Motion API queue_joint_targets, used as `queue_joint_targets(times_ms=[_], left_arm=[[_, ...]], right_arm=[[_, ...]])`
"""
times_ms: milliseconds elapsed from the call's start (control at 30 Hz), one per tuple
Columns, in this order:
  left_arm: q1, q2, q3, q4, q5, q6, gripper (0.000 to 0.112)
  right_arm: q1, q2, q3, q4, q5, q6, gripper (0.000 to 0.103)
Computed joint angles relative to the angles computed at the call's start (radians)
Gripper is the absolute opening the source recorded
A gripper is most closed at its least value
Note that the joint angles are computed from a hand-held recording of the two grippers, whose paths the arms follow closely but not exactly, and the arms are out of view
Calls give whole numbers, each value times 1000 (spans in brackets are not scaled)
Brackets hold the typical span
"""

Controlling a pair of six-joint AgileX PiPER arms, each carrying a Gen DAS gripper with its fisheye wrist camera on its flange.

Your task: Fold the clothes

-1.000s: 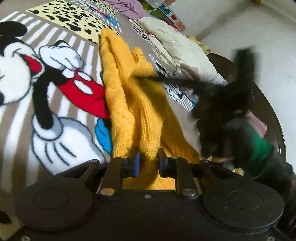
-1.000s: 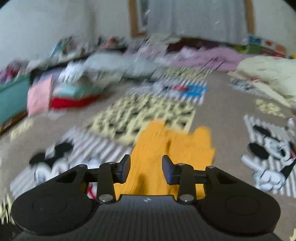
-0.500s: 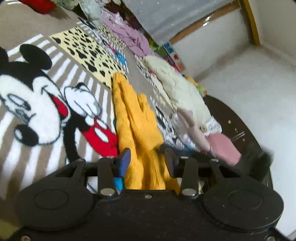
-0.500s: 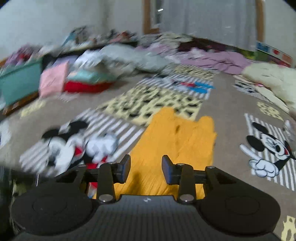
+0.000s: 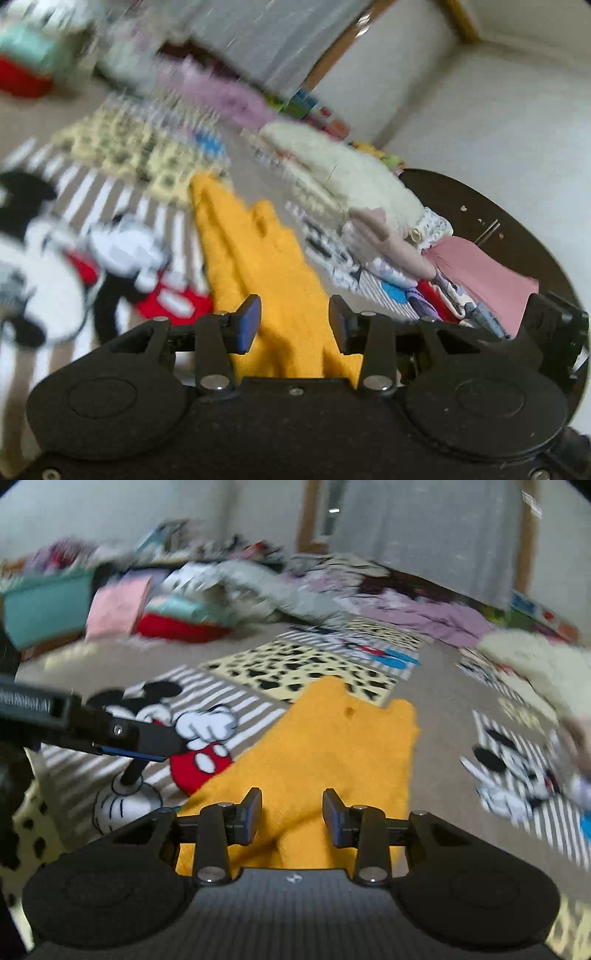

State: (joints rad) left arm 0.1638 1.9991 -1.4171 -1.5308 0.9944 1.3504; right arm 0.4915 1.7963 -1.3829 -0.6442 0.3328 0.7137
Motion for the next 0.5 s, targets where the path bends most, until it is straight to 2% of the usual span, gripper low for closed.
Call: queue_joint_targets(times_ms=[100,167,200,233,267,333,433,500], left_arm=[[-38,-12,16,3,-3,85,38],[-82,-1,-25,156,-75,7,38],[-120,8,-34,256,-160,-41,39],[-141,17,-43,342,-208,-78,40],[-144,20,-55,388,-216,-100,40],[-126,32,-89,390,-166,-144,38],[-108,31,-82,345,-147,-91,37],[-106,49,-100,352,-129,-113,36]], right_arm=[[-27,-48,109,-173,-74,249,36],[-68,-42,130,-111,-129,252,36],[-76,-27,121,-30,-126,193,36],[-80,-8,106,45,-107,126,36],[-75,3,101,80,-81,82,36],[-62,7,109,33,-57,101,36],[-69,-25,175,-175,-122,356,35],[-80,-36,208,-250,-155,454,36]])
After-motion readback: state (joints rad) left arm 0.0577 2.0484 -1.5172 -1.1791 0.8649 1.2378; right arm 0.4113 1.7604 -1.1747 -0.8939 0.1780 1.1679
